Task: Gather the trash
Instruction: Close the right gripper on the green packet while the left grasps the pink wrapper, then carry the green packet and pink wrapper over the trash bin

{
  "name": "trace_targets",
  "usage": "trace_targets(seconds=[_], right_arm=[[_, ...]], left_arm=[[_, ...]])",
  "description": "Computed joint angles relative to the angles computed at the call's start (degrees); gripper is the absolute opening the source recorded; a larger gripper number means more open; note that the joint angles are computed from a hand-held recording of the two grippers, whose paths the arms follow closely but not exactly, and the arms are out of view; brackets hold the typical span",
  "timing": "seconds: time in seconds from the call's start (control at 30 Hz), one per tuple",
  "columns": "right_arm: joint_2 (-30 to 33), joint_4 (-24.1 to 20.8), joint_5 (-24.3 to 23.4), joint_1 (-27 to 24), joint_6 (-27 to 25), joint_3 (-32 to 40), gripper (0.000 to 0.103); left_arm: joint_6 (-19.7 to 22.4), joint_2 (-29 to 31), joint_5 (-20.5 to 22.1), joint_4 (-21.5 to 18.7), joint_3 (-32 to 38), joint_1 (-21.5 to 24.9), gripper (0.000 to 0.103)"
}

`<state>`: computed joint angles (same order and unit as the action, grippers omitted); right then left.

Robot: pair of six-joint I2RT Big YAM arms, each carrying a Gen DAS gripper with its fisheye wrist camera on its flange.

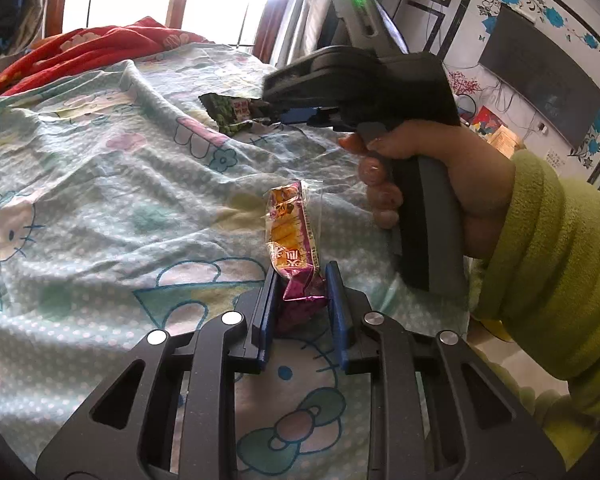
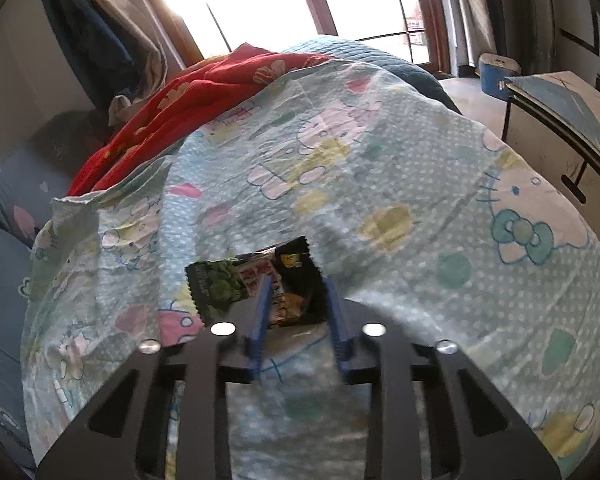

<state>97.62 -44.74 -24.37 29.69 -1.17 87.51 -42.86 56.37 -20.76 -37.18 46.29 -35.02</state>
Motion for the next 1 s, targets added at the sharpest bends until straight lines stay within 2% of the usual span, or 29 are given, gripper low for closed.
trace_targets(seconds=[0.1, 0.57, 1.0], right_arm=[[-0.8, 0.2, -0.7, -0.9, 0.3, -1.1, 0.001], [-10.9, 3.9, -4.4, -7.0, -2.1, -10.0, 0.001], [-17.4, 4.6, -6.7, -14.7, -2.2, -13.9, 0.001]], left_arm=[[-0.1, 0.1, 0.0, 0.2, 0.0, 0.0, 0.017], [0.2, -0.5, -2.4, 1.4, 1.1, -1.6, 0.015], [2.5, 2.4, -3.3, 4.2, 4.3, -3.1, 0.015]])
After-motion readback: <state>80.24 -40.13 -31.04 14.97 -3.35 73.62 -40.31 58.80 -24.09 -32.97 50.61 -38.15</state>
